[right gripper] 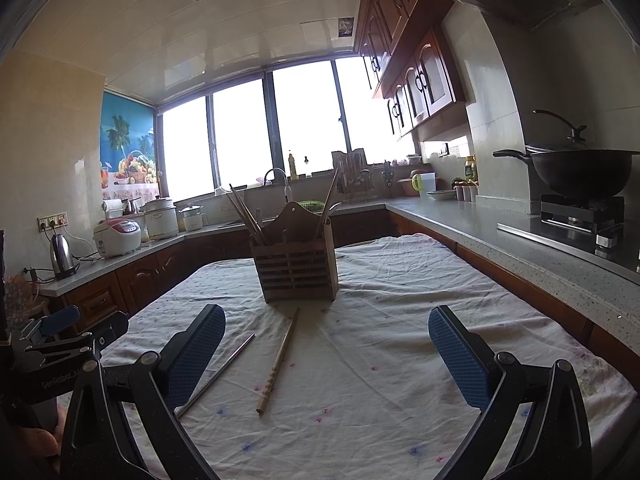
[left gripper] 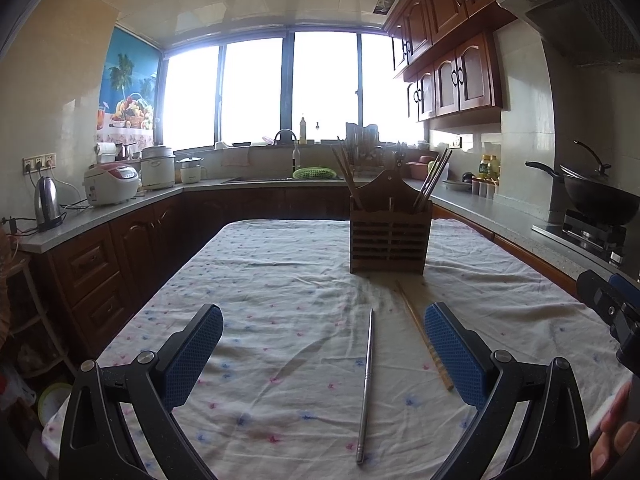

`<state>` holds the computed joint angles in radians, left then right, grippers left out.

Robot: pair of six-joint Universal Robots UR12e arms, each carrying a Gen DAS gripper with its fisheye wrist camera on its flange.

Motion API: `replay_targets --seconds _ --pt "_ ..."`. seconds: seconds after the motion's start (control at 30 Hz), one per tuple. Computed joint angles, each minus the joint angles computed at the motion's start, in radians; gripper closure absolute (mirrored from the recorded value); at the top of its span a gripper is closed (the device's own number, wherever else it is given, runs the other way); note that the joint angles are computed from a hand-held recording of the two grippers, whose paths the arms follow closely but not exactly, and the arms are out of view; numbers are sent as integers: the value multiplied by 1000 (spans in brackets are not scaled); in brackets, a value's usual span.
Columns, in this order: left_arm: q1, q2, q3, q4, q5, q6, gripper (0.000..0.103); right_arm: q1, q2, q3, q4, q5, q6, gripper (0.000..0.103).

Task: Organize utensils

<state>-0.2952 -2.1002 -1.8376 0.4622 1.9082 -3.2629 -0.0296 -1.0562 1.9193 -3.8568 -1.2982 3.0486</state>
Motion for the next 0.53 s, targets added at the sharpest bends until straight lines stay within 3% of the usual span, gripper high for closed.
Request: replay_targets --seconds 0.53 --pt "7 10 17 -44 -27 -33 1 6 -6 -28 71 -4 -7 0"
